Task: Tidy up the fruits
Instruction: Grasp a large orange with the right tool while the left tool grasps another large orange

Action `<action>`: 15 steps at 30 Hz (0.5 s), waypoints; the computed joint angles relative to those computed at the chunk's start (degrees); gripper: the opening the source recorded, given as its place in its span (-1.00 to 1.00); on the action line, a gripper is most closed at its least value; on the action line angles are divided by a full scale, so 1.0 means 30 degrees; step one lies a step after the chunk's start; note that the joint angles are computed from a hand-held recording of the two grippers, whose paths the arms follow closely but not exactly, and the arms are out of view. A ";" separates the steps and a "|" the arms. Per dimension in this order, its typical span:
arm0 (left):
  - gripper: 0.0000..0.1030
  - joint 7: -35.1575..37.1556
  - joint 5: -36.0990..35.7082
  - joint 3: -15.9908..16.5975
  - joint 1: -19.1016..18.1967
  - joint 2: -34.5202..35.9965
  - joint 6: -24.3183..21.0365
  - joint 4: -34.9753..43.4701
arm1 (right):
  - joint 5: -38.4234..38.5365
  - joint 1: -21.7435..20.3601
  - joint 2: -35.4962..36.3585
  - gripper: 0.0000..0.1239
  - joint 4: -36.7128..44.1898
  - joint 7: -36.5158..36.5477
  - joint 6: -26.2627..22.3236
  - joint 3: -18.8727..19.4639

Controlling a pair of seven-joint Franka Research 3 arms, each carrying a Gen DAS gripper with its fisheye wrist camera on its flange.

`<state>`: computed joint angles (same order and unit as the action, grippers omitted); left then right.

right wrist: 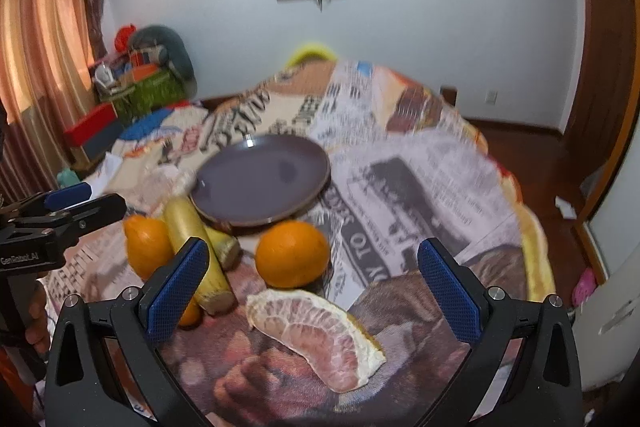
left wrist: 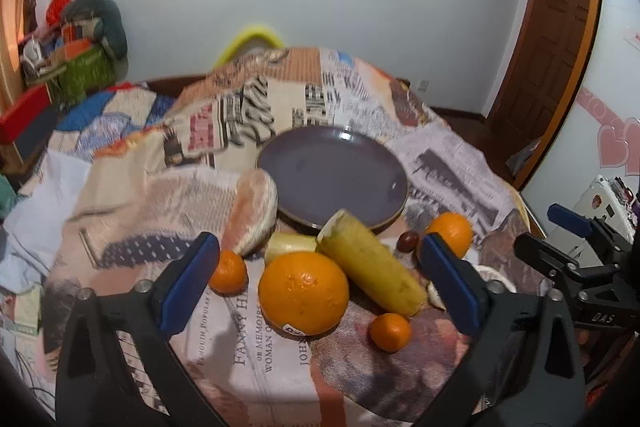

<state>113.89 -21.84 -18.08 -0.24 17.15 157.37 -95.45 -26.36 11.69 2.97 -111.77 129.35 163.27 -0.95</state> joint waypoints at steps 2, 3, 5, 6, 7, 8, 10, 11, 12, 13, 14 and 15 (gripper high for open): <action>0.59 -0.0320 0.0408 0.0182 -0.0080 0.0606 -0.0904 0.0647 | 0.1350 -0.0062 0.0524 0.66 0.0422 -0.1300 -0.0584 0.0141; 0.56 -0.0551 0.0538 0.0251 -0.0077 0.0932 -0.1451 0.0996 | 0.2121 -0.0085 0.0826 0.66 0.0669 -0.2079 -0.0840 0.0194; 0.52 -0.0723 0.0576 0.0236 0.0034 0.1363 -0.2118 0.1410 | 0.2770 0.0026 0.1135 0.66 0.0873 -0.2746 -0.0959 0.0100; 0.52 -0.0798 0.0574 0.0230 0.0089 0.1371 -0.2304 0.1389 | 0.3105 0.0068 0.1312 0.66 0.1008 -0.3077 -0.0993 0.0059; 0.52 -0.0903 0.0625 0.0258 0.0092 0.1372 -0.2383 0.1358 | 0.3458 0.0118 0.1606 0.66 0.1298 -0.3394 -0.1121 0.0026; 0.52 -0.1021 0.0726 0.0307 0.0067 0.1441 -0.2427 0.1381 | 0.3805 0.0170 0.1770 0.66 0.1471 -0.3671 -0.1229 -0.0021; 0.52 -0.1143 0.0860 0.0325 0.0072 0.1555 -0.2538 0.1404 | 0.4504 0.0238 0.2076 0.66 0.1744 -0.4217 -0.1246 -0.0083; 0.51 -0.1151 0.0869 0.0302 0.0102 0.1606 -0.2607 0.1416 | 0.4774 0.0294 0.2226 0.66 0.1868 -0.4400 -0.1213 -0.0133; 0.50 -0.1166 0.0883 0.0281 0.0121 0.1673 -0.2715 0.1436 | 0.4932 0.0370 0.2339 0.66 0.1912 -0.4469 -0.1108 -0.0220; 0.48 -0.1209 0.0932 0.0276 0.0108 0.1750 -0.2818 0.1497 | 0.5252 0.0393 0.2466 0.63 0.1992 -0.4695 -0.1069 -0.0230; 0.42 -0.1241 0.0992 0.0274 0.0097 0.1841 -0.2949 0.1571 | 0.5507 0.0436 0.2572 0.61 0.2084 -0.4876 -0.1098 -0.0256; 0.37 -0.1365 0.1137 0.0320 0.0039 0.1976 -0.3161 0.1694 | 0.5851 0.0445 0.2646 0.55 0.2141 -0.5156 -0.1143 -0.0232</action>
